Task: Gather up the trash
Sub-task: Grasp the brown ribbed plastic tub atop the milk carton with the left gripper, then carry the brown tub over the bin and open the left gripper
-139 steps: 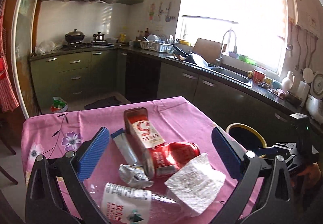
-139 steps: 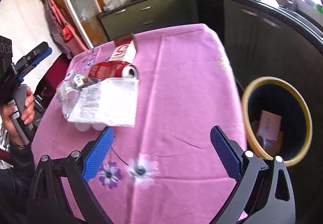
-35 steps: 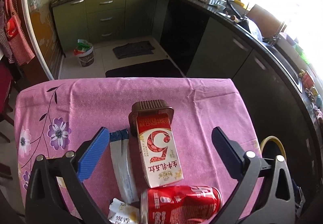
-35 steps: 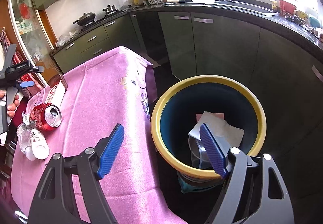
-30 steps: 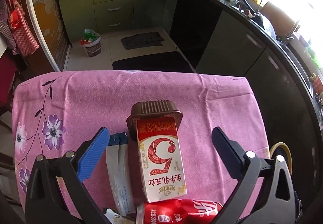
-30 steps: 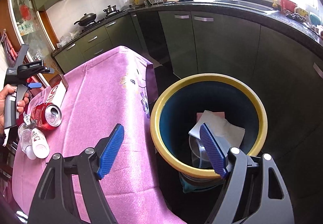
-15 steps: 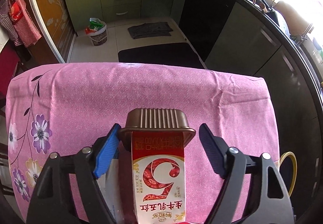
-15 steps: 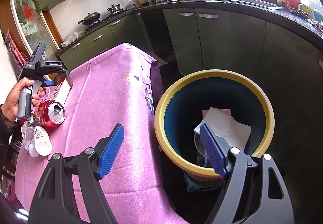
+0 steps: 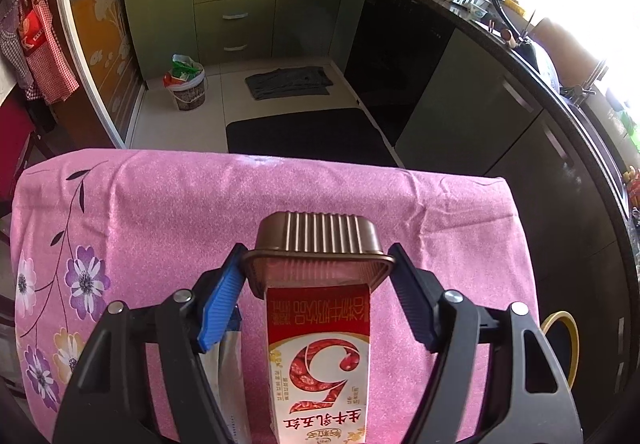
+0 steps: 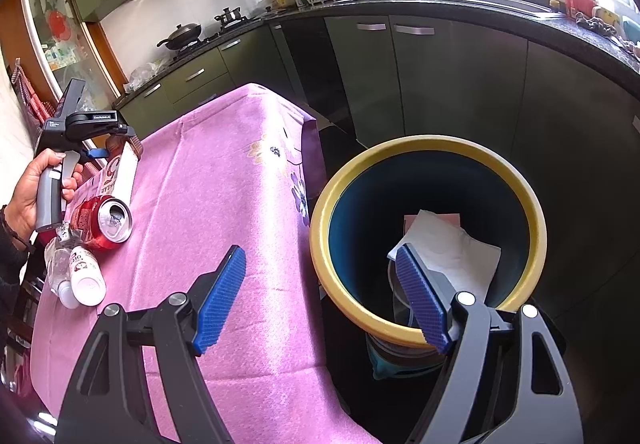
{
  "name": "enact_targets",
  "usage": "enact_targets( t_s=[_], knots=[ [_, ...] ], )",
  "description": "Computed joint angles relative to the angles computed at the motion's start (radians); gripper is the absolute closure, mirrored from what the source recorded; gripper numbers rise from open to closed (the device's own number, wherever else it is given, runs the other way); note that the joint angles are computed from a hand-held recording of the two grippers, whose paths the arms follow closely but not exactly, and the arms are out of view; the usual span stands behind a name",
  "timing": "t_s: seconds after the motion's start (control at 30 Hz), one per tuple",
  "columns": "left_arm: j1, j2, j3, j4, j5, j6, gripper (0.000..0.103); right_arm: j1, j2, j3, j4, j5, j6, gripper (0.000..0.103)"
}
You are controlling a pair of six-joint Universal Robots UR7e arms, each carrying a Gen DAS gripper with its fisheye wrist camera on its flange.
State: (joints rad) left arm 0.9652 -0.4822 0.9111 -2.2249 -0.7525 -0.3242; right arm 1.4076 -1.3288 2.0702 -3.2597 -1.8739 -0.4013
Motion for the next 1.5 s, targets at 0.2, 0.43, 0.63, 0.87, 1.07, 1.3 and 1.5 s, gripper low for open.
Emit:
enact_targets(
  t_s=[0.2,0.43,0.63,0.87,1.07,1.3,1.5],
  knots=[
    [-0.009,-0.013,0.001,-0.075,-0.005,0.050,0.035,0.009,-0.005,0.004,-0.007,-0.003,-0.005,0.026],
    [-0.031,-0.047,0.051,-0.173,-0.001,0.119,0.035,0.014,-0.015,0.012,-0.011,-0.003,-0.008,0.026],
    [-0.059,-0.092,0.130,-0.259,-0.018,0.185,0.035,0.021,-0.023,0.022,-0.015,0.002,-0.015,0.026],
    [-0.132,-0.184,0.295,-0.288,-0.127,0.223,0.035,0.027,-0.053,0.054,-0.051,-0.015,-0.027,0.026],
    [-0.212,-0.209,0.402,-0.267,-0.261,0.257,0.035,0.018,-0.104,0.108,-0.112,-0.065,-0.040,0.026],
    [-0.274,-0.116,0.371,-0.199,-0.413,0.281,0.035,-0.024,-0.198,0.179,-0.174,-0.072,-0.057,0.026],
    [-0.302,0.030,0.249,-0.140,-0.445,0.284,0.035,-0.094,-0.276,0.234,-0.194,-0.030,-0.057,0.026]
  ],
)
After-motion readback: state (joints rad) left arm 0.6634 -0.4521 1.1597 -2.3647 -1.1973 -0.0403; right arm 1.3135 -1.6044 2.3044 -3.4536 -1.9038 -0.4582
